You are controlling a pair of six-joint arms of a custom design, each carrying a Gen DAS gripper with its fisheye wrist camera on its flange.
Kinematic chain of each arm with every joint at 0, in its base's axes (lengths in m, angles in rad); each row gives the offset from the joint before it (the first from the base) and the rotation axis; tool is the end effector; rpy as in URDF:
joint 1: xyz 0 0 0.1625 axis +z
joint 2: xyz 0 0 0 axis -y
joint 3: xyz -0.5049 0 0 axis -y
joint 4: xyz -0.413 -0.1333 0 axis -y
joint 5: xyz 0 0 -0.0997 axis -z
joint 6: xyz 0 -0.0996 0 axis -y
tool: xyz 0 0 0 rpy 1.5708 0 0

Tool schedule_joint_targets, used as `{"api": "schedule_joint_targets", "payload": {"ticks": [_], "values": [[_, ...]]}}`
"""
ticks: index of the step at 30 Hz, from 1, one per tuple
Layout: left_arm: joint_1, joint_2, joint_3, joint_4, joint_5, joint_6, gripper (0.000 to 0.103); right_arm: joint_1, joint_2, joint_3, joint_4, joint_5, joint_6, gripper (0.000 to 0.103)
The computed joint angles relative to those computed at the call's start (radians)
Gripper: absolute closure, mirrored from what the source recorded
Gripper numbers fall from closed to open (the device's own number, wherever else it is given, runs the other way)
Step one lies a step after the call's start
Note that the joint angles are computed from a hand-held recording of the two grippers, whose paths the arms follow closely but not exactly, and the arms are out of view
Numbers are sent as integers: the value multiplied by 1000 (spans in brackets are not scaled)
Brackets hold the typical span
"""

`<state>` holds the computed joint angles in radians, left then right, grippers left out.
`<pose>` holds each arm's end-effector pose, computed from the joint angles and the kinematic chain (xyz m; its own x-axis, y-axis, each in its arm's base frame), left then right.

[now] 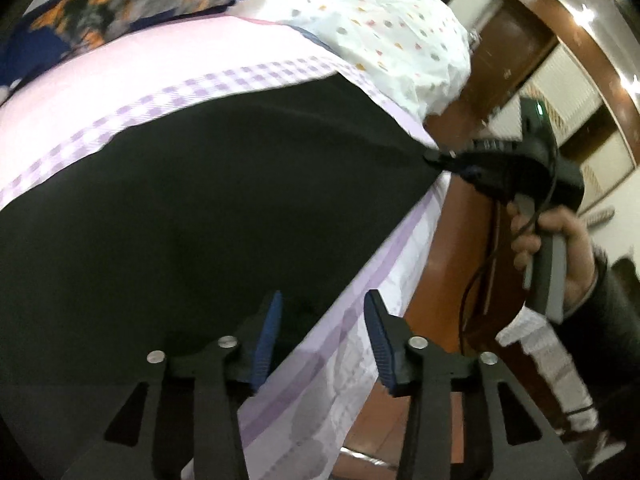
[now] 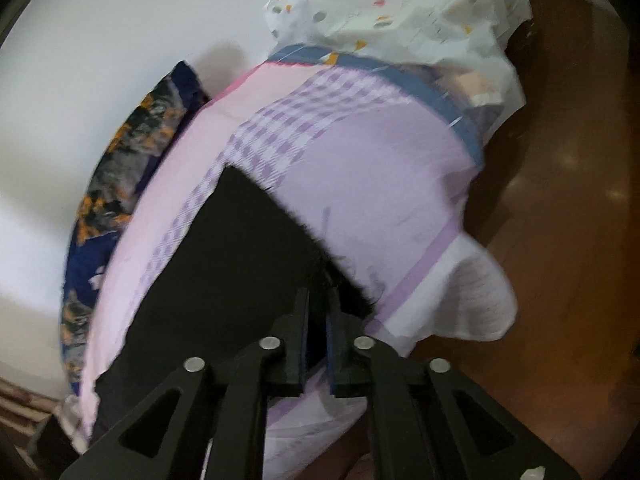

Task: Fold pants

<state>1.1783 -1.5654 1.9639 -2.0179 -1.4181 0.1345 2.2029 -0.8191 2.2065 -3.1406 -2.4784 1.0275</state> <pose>-0.0494 -0.5074 0.4137 -0.8565 0.4916 -0.1571 0.5014 0.8648 -0.0278 0.3569 -0.3946 0.0831 -0.7978 0.5507 0.2453 0.1971 0.6228 -0.7571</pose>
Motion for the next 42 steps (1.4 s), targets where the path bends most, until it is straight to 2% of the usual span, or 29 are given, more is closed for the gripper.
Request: {"api": "schedule_joint_targets", "payload": {"ticks": [1,2,4,8,11,12,14,17,21,25,27,34,37,42], "values": [[3,-6,-3,-10,0,-12,57,9,-9,-6,63,-34,39,76],[10,-12,-11,-19,0,-26,57,14,-16,-9,101,-54,62,70],[24,-25,-26,-43,11,-45,56,21,-34,-2,133,-75,95,70],[57,-68,-39,-142,135,-54,54,40,-43,-21,138,-94,85,70],[92,-87,-58,-195,279,-63,54,56,-8,-86,113,-78,-44,70],[95,-95,-53,-220,326,-56,54,60,17,-125,105,-54,-121,70],[105,-106,-45,-283,435,-18,54,61,60,-190,91,5,-239,70],[133,-114,-41,-366,535,34,54,57,144,-321,126,122,-408,70],[195,-125,-43,-400,544,31,54,54,253,-489,202,286,-556,70],[249,-117,-55,-436,565,42,54,47,381,-703,342,498,-679,70],[269,-119,-56,-442,566,41,54,51,452,-819,428,570,-735,70],[312,-125,-68,-464,512,78,54,64,678,-1212,751,701,-926,70],[324,-126,-74,-460,485,84,54,62,762,-1358,871,714,-956,70],[353,-121,-93,-441,431,99,54,48,857,-1531,1029,741,-992,70]]}}
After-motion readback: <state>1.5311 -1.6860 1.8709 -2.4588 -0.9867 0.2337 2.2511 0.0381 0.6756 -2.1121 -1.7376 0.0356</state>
